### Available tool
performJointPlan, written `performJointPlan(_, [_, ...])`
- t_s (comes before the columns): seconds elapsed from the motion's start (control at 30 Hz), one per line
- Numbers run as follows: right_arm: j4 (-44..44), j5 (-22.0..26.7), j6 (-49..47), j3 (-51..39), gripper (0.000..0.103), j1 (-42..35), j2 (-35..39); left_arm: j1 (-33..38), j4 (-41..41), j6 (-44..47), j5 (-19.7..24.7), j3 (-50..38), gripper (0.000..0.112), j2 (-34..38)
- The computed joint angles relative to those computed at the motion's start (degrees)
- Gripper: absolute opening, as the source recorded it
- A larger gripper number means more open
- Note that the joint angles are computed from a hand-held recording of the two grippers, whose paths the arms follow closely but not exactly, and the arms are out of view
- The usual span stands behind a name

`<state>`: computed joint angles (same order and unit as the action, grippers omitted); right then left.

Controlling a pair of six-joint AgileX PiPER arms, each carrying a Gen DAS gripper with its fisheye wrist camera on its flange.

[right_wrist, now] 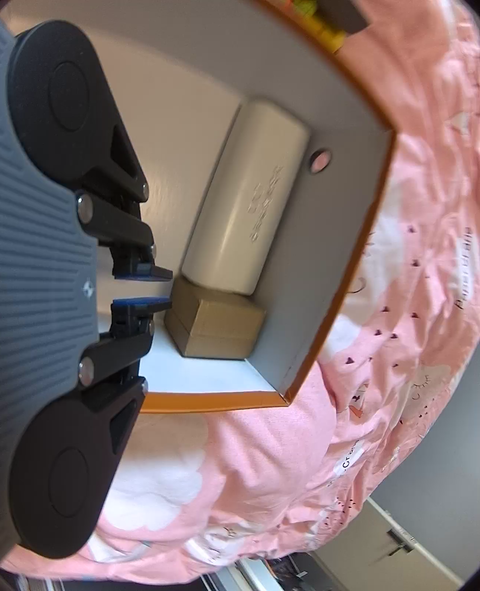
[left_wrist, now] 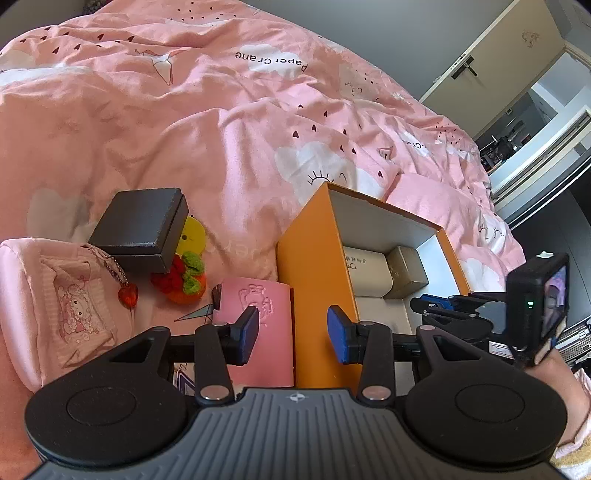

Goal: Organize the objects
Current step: 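Move the left gripper to the pink pouch and grasp it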

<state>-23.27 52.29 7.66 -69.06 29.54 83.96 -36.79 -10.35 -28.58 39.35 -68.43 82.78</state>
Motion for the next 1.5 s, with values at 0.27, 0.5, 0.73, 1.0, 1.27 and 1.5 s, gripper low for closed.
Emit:
performJointPlan(0.27, [11.03, -1.97, 3.09, 0.9, 0.017, 7.18, -12.95, -1.44, 2.81, 0.74, 1.67, -0.88, 0.046, -2.64])
performJointPlan(0.5, [14.51, -8.63, 8.41, 2.24, 0.027, 15.02, -14.26, 0.86, 4.62, 2.49, 4.57, -0.09, 0.046, -6.57])
performJointPlan(0.73, [9.3, -12.48, 18.83, 3.97, 0.032, 21.46, -11.11, 1.37, 9.26, -0.64, 5.49, 2.39, 0.046, -8.07])
performJointPlan(1.0, [12.94, -11.24, 15.73, 2.93, 0.032, 21.79, -7.08, 0.63, 15.33, -2.81, 6.44, 4.81, 0.045, -8.45])
performJointPlan(1.27, [16.88, -10.86, 13.29, 1.46, 0.043, 21.44, -3.76, -5.26, 32.05, -13.54, 10.12, 5.27, 0.048, -8.65])
performJointPlan(1.5, [21.18, -10.27, 10.8, -0.3, 0.046, 20.92, -1.46, -8.48, 42.8, -21.75, 13.59, 6.14, 0.054, -8.84])
